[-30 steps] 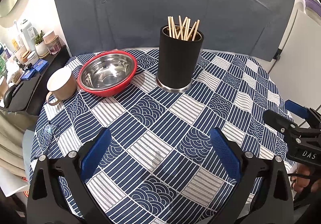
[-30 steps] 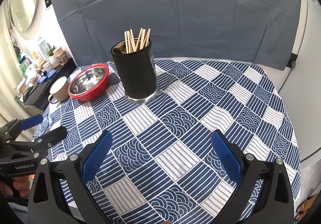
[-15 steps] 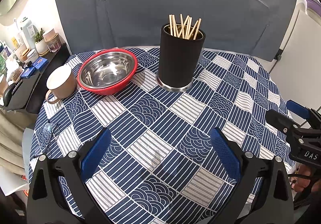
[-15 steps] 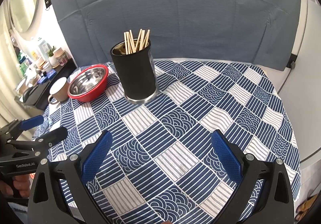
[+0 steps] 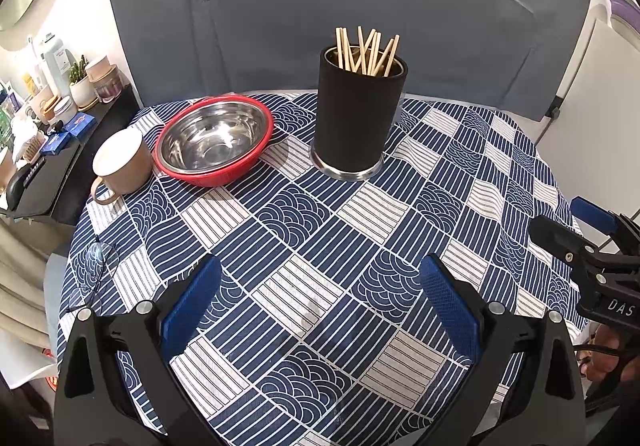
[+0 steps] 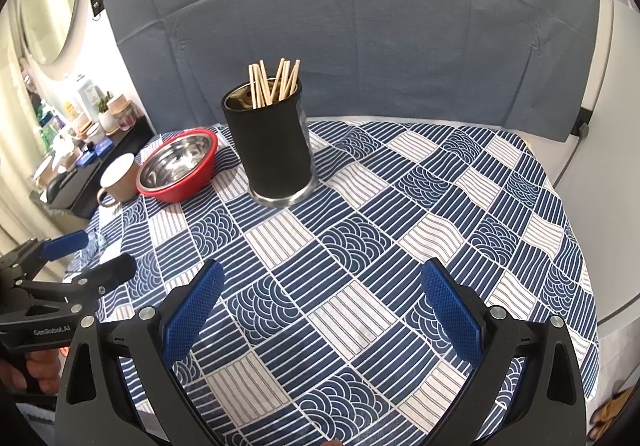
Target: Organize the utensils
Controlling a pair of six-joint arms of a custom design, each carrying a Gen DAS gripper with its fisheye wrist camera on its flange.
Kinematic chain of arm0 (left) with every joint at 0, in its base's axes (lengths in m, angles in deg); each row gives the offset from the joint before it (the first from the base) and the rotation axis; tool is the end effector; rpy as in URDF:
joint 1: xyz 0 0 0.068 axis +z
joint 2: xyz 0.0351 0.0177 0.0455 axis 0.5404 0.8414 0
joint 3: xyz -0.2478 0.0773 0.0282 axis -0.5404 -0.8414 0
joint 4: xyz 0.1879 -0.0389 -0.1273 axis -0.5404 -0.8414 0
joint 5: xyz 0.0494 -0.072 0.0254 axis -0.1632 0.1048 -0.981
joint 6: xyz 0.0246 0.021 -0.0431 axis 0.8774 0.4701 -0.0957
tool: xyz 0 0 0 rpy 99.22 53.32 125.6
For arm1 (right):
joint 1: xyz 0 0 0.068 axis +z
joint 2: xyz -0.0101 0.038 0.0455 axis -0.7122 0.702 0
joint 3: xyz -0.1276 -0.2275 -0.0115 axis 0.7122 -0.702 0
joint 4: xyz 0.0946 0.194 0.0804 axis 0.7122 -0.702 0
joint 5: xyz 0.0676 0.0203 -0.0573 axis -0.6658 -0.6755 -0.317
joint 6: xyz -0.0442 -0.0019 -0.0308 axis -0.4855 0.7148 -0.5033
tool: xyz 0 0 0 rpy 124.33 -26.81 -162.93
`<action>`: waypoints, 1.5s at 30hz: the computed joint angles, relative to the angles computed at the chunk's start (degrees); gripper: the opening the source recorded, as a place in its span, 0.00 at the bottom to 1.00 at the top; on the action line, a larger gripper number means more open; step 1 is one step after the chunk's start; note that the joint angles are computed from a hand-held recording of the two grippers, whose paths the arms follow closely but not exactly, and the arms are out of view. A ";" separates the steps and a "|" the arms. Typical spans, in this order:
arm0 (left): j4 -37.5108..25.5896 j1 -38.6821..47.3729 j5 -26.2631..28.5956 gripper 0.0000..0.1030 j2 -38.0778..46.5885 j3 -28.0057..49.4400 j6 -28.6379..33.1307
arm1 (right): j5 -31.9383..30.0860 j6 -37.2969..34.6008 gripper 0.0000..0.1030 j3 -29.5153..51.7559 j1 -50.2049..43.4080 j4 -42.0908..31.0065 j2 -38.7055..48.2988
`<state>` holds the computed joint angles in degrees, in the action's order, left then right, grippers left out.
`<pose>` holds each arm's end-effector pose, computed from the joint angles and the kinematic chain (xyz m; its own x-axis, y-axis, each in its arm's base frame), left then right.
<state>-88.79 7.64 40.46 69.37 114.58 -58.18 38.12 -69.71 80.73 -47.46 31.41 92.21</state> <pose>0.2196 -0.0894 0.3074 -0.7453 -0.1953 -0.6375 -0.2006 0.9775 -0.0649 0.3017 0.0012 0.3193 -0.6990 -0.2459 -0.6715 -0.3948 0.9156 0.0757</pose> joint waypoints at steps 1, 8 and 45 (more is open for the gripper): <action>-0.10 -0.09 -0.09 0.94 0.02 0.05 -0.14 | -0.01 0.01 0.92 0.00 -0.01 -0.04 -0.04; -0.07 -0.52 -0.17 0.94 -0.24 -0.07 -0.06 | -0.26 -0.31 0.92 -0.50 -0.19 -0.25 -0.52; -2.20 -0.03 -0.78 0.94 0.20 0.25 -1.31 | -0.38 -0.76 0.92 -1.14 -0.39 -0.61 -1.17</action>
